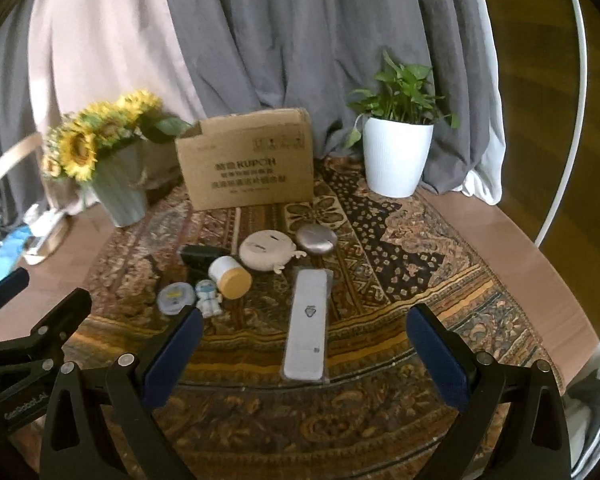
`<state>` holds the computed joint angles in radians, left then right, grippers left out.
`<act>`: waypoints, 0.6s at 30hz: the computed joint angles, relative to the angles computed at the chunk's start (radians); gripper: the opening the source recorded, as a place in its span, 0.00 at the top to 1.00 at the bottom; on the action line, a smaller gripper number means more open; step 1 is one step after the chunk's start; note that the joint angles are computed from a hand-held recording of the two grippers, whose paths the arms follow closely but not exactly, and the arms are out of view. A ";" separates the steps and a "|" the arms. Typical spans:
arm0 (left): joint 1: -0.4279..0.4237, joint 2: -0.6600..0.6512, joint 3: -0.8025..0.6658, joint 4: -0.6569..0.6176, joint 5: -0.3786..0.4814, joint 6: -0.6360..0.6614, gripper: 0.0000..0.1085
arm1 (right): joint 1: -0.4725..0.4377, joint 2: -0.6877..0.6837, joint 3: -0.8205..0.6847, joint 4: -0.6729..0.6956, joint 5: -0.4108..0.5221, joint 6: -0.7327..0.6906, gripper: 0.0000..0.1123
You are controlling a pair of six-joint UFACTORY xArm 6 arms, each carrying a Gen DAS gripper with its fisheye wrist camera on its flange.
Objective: Organize rigid objects
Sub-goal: 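Grasp the white packaged item with the right tool while the left tool grasps the round tin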
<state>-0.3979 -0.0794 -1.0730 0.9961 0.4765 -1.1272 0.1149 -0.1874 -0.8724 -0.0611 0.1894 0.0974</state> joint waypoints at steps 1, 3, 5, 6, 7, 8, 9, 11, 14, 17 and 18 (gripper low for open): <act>0.017 0.026 -0.010 -0.021 -0.024 0.027 0.08 | -0.003 0.021 -0.008 -0.089 -0.010 0.084 0.09; 0.041 0.068 -0.025 -0.064 -0.066 0.076 0.10 | -0.005 0.061 -0.034 -0.215 -0.008 0.206 0.09; 0.057 0.120 -0.051 -0.120 -0.095 0.137 0.11 | -0.008 0.098 -0.057 -0.324 -0.009 0.316 0.09; 0.063 0.141 -0.061 -0.145 -0.107 0.158 0.12 | -0.009 0.119 -0.072 -0.367 -0.004 0.356 0.09; 0.067 0.160 -0.070 -0.171 -0.118 0.179 0.12 | -0.008 0.135 -0.084 -0.385 0.001 0.375 0.10; 0.070 0.177 -0.078 -0.198 -0.129 0.200 0.13 | -0.008 0.152 -0.095 -0.387 0.002 0.379 0.10; 0.072 0.188 -0.082 -0.217 -0.137 0.219 0.13 | -0.008 0.172 -0.106 -0.382 0.001 0.375 0.10; 0.072 0.223 -0.107 -0.237 -0.133 0.247 0.16 | -0.010 0.205 -0.125 -0.360 0.000 0.352 0.14; 0.074 0.265 -0.135 -0.278 -0.141 0.290 0.17 | -0.009 0.253 -0.158 -0.291 0.015 0.303 0.17; 0.075 0.306 -0.168 -0.318 -0.146 0.332 0.20 | -0.006 0.295 -0.185 -0.197 0.026 0.230 0.22; 0.074 0.321 -0.181 -0.337 -0.141 0.350 0.21 | -0.005 0.306 -0.192 -0.165 0.028 0.204 0.23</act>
